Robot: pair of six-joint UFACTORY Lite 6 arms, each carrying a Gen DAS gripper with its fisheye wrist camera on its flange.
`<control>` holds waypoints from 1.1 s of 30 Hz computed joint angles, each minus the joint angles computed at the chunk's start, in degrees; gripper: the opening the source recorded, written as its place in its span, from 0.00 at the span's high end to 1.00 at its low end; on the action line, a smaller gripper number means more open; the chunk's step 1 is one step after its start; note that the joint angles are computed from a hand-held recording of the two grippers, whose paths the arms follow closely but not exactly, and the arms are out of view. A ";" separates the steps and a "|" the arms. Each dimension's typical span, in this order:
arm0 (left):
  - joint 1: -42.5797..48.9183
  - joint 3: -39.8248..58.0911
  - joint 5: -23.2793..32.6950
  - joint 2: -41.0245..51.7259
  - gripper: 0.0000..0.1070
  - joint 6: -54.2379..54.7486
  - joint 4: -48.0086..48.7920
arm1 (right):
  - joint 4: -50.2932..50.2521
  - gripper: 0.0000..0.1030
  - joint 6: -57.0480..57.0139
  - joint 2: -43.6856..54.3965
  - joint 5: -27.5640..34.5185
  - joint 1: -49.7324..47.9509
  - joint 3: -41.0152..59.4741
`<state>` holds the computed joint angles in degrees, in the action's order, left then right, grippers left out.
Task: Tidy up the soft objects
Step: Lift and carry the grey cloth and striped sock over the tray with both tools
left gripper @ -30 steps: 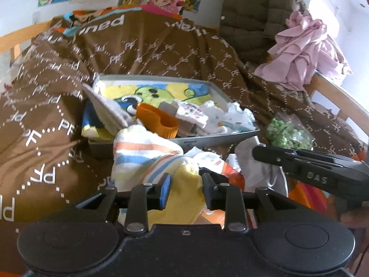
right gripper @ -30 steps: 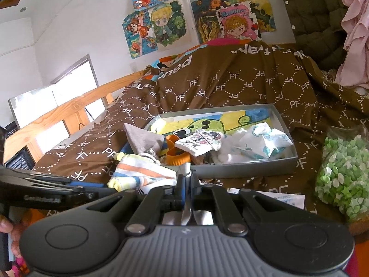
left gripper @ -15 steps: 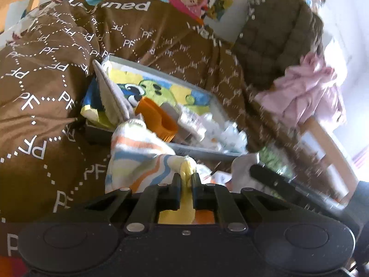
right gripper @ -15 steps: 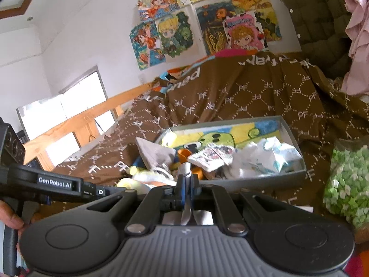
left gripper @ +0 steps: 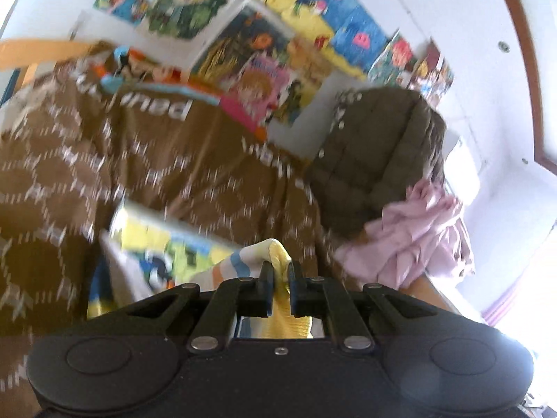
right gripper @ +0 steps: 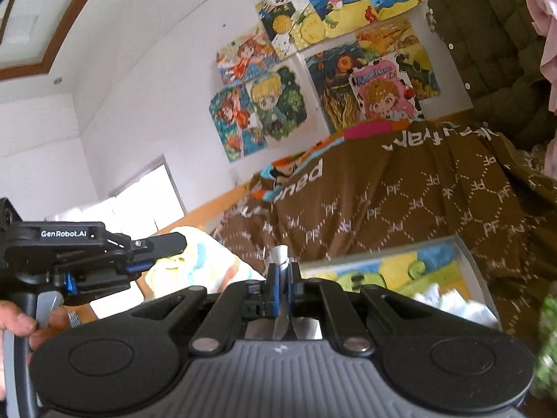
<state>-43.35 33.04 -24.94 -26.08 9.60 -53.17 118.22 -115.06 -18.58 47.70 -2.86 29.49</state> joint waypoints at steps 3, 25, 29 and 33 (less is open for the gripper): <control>5.65 3.81 0.45 5.68 0.92 -10.12 13.43 | 4.62 0.95 -1.21 10.15 -0.52 2.76 8.08; 24.23 12.07 -7.61 38.61 0.91 -42.73 54.83 | 19.88 0.95 -11.63 39.69 -21.71 17.90 36.26; 24.11 14.31 -1.93 40.52 0.90 -39.52 51.87 | 18.55 0.89 -11.07 39.64 -25.78 18.07 36.69; 23.57 14.17 -0.38 39.64 0.85 -37.02 49.05 | 15.67 0.85 -9.80 38.64 -27.62 17.57 35.87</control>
